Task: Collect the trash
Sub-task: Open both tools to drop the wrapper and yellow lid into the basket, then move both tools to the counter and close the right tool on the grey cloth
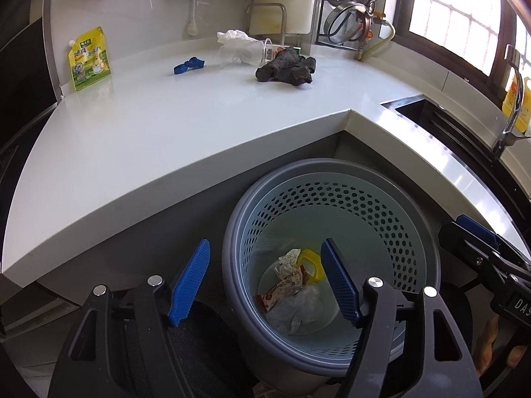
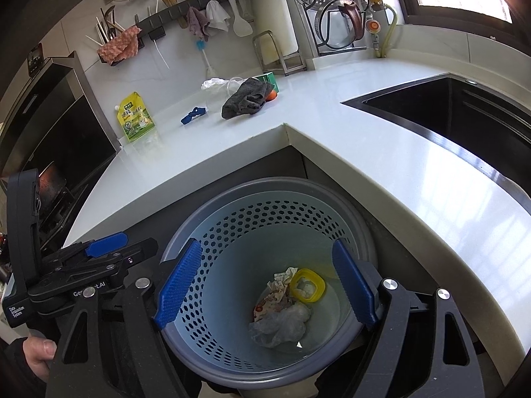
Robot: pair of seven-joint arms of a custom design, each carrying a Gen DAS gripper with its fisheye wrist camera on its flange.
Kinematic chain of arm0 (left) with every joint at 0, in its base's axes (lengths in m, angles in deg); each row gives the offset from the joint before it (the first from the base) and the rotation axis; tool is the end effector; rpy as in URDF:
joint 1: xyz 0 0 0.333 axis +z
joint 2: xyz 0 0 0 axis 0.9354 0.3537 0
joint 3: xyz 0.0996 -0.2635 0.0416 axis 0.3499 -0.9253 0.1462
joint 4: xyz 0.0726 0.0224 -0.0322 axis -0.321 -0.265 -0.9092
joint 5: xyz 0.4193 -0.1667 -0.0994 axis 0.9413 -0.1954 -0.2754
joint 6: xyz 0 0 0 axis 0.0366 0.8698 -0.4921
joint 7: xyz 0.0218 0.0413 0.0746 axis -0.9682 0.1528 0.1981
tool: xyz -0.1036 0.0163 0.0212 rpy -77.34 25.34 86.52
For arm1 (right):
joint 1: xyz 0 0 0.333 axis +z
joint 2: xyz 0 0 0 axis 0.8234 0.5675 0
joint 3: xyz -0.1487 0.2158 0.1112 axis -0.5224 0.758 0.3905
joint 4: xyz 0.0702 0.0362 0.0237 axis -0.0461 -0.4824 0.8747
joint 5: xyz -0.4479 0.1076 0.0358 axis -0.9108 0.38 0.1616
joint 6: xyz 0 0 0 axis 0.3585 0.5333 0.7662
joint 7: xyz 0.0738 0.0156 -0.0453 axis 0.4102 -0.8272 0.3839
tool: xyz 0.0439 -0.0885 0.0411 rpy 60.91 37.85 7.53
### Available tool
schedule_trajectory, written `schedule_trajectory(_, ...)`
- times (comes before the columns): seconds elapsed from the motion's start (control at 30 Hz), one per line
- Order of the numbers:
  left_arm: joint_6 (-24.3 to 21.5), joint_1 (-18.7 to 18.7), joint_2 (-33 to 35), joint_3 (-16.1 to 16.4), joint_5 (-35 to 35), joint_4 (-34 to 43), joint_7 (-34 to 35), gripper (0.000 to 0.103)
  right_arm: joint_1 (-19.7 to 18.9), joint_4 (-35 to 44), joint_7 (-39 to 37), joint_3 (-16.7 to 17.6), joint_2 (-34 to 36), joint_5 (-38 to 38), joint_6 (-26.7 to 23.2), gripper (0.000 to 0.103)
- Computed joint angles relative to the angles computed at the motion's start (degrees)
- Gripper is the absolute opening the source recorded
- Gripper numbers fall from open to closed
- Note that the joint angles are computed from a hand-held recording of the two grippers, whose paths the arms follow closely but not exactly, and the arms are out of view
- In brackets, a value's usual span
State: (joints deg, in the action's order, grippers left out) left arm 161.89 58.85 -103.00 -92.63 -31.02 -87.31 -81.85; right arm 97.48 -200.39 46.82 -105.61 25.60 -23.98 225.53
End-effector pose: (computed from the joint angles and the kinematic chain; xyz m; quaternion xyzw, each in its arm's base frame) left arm 0.3982 -0.3100 0.3312 -0.7097 0.6048 -0.2614 0.2493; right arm 0.4239 0.0592 0.3317 -0.7198 0.5409 -0.1030 0.4227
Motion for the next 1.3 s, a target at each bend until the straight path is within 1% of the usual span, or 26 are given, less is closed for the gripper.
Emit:
schedule_trajectory(0.1,-0.1,0.3,-0.1,0.3,0.3,0.1,0.4,0.071,0.9,0.8,0.1,0.0,1.0,0.3,0.4,0.078)
schedule_trajectory(0.2,0.7,1.1,-0.7,0.9,0.7,0.1,0.7,0.072,3.0,2.0,-0.2,-1.0,1.8,0.9,1.3,0.078)
schedule_trajectory(0.37,1.4,3.7,-1.0,1.4,2.4,1.1,1.2,0.076,7.4,5.6,-0.2,-2.7,4.9,1.1,3.2,0.078)
schedule_trajectory(0.47,1.8,5.6,-0.3,2.4,3.4,2.7,2.5,0.077,10.7,8.5,-0.3,-4.2,7.1,1.1,4.0,0.078)
schedule_trajectory(0.57,3.5,7.7,0.4,3.7,4.3,4.2,3.5,0.078,14.2,12.1,-0.4,-5.8,9.9,1.3,4.4,0.078)
schedule_trajectory(0.67,4.4,10.2,1.4,4.3,6.1,6.3,3.4,0.082,18.3,17.1,-1.4,-7.8,13.9,2.8,4.8,0.078)
schedule_trajectory(0.73,4.8,11.8,2.4,4.8,7.8,7.8,3.0,0.083,21.3,20.9,-2.4,-9.6,17.1,5.0,4.8,0.078)
schedule_trajectory(0.83,4.5,13.3,4.3,5.8,9.8,10.4,2.9,0.086,25.8,27.5,-4.1,-13.0,22.7,10.0,2.3,0.078)
schedule_trajectory(0.9,3.8,14.0,5.8,6.7,11.6,12.3,2.9,0.086,27.7,32.0,-4.9,-14.2,27.5,13.5,0.6,0.078)
schedule_trajectory(0.97,3.2,14.1,7.5,8.0,12.7,14.2,3.2,0.088,28.0,36.2,-5.3,-14.3,32.8,16.6,-1.1,0.078)
schedule_trajectory(1.07,3.1,13.9,10.7,10.4,13.4,17.2,4.3,0.089,27.0,42.4,-6.1,-13.7,40.4,21.5,-4.5,0.078)
schedule_trajectory(1.23,2.4,12.7,16.9,14.0,13.4,23.2,6.6,0.089,22.2,51.1,-3.8,-10.3,50.4,25.1,-9.3,0.078)
schedule_trajectory(1.3,2.5,11.9,19.5,15.4,12.8,25.6,7.6,0.089,20.2,54.4,-1.0,-9.0,53.9,24.5,-10.7,0.078)
